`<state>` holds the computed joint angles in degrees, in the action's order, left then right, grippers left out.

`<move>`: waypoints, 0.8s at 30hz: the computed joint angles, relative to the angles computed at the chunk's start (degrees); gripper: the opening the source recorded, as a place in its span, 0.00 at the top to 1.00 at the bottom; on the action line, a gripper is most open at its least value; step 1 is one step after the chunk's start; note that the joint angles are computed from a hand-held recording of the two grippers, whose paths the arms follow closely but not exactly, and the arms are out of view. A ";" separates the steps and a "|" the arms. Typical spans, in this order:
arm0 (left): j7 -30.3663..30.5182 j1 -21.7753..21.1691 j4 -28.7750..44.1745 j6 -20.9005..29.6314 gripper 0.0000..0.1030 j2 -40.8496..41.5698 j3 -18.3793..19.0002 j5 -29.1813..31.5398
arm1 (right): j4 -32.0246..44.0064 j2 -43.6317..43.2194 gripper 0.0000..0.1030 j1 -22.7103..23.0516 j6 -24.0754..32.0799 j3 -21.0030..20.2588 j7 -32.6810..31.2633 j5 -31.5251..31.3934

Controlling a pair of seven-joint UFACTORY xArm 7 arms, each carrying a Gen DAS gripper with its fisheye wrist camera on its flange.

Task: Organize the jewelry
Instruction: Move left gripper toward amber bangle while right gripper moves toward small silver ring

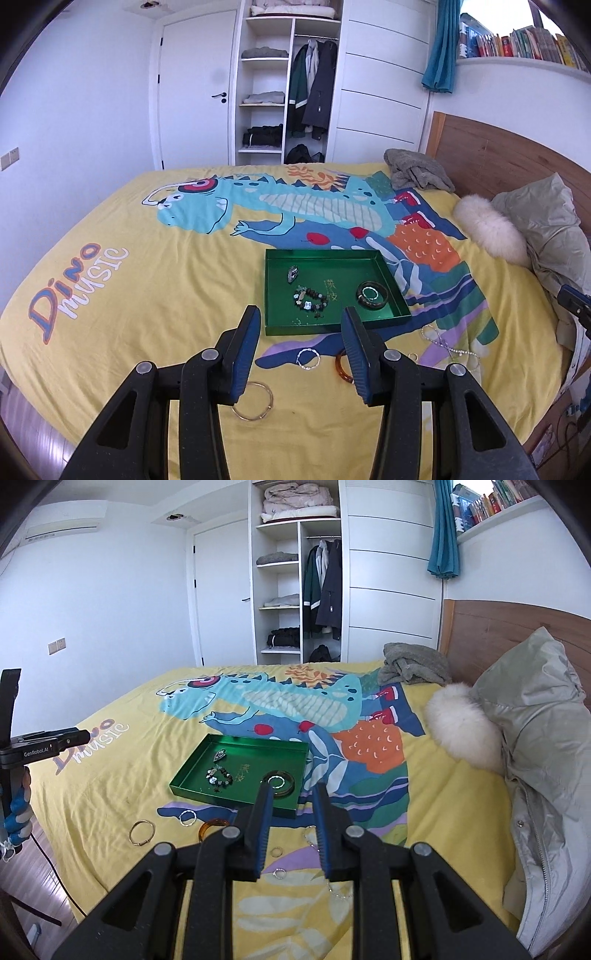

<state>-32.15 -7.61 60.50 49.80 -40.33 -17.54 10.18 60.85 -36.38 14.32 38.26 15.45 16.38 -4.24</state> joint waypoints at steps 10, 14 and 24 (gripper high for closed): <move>-3.47 -1.12 -1.89 0.88 0.53 -3.12 -2.60 -1.21 | -3.99 -5.04 0.79 2.04 -1.19 -2.63 -2.67 2.94; -5.60 -1.51 -3.67 -0.46 0.51 -3.09 -3.76 -1.26 | -5.62 -5.82 0.79 2.54 -1.75 -3.75 -4.35 4.20; -9.80 -4.32 -7.97 -5.05 0.49 1.36 -4.50 -1.57 | -11.44 -6.11 0.79 4.88 -5.43 -7.29 -8.99 8.70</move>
